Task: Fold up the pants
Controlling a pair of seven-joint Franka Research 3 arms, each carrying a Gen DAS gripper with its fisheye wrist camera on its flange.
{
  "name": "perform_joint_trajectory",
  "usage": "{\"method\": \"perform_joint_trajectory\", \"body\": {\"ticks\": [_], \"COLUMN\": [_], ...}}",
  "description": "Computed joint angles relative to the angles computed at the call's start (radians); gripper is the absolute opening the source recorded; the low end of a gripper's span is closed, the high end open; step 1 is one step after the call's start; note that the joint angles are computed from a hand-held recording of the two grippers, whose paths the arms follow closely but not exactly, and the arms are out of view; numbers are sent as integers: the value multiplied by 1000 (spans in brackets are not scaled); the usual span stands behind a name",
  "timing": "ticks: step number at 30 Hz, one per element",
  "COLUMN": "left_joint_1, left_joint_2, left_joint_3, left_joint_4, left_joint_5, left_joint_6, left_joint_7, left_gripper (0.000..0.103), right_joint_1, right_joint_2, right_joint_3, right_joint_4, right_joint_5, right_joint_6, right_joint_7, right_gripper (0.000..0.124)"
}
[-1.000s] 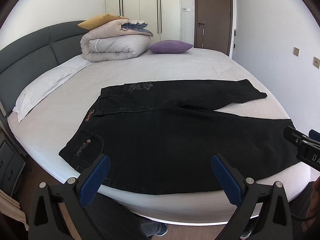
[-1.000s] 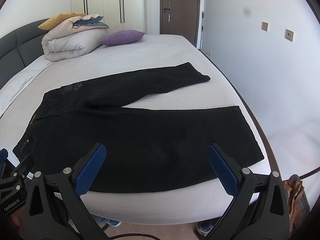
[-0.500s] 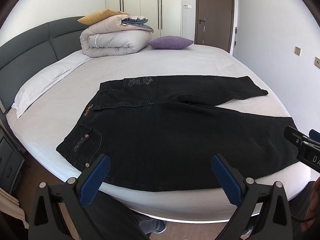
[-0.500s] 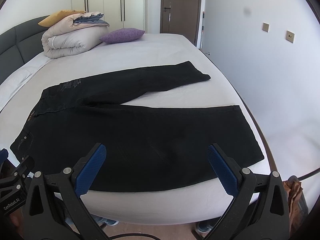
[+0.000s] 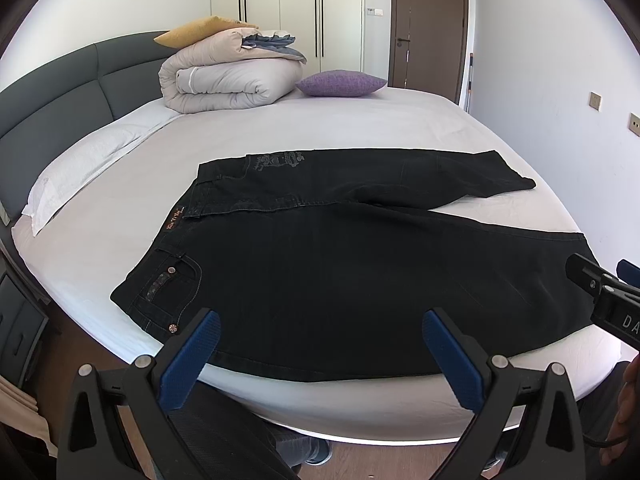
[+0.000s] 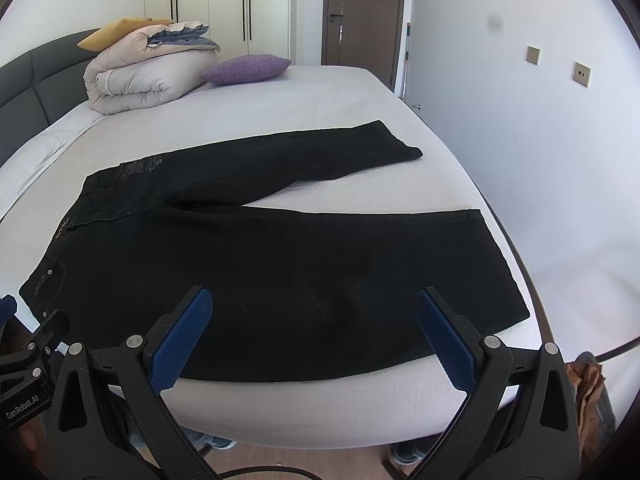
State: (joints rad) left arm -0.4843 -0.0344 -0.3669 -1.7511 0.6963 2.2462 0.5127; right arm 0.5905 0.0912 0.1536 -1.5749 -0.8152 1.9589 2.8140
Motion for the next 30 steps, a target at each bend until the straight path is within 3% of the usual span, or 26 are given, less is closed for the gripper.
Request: {"method": "perform_joint_trajectory", "body": {"ticks": [30], "left_joint_1": [2], "left_joint_2": [2], "left_joint_3": [2], "left_joint_4": [-10], "left_joint_5": [-8], "left_joint_6": [16], "left_joint_7": [-1], "left_gripper": [103], "right_joint_1": [6], "right_joint_2": [5], "right_joint_3": [-1], "right_joint_4": [-3], "right_joint_5": [0], "right_joint_6": [2], "right_joint_7": [5], "right_gripper": [103]}}
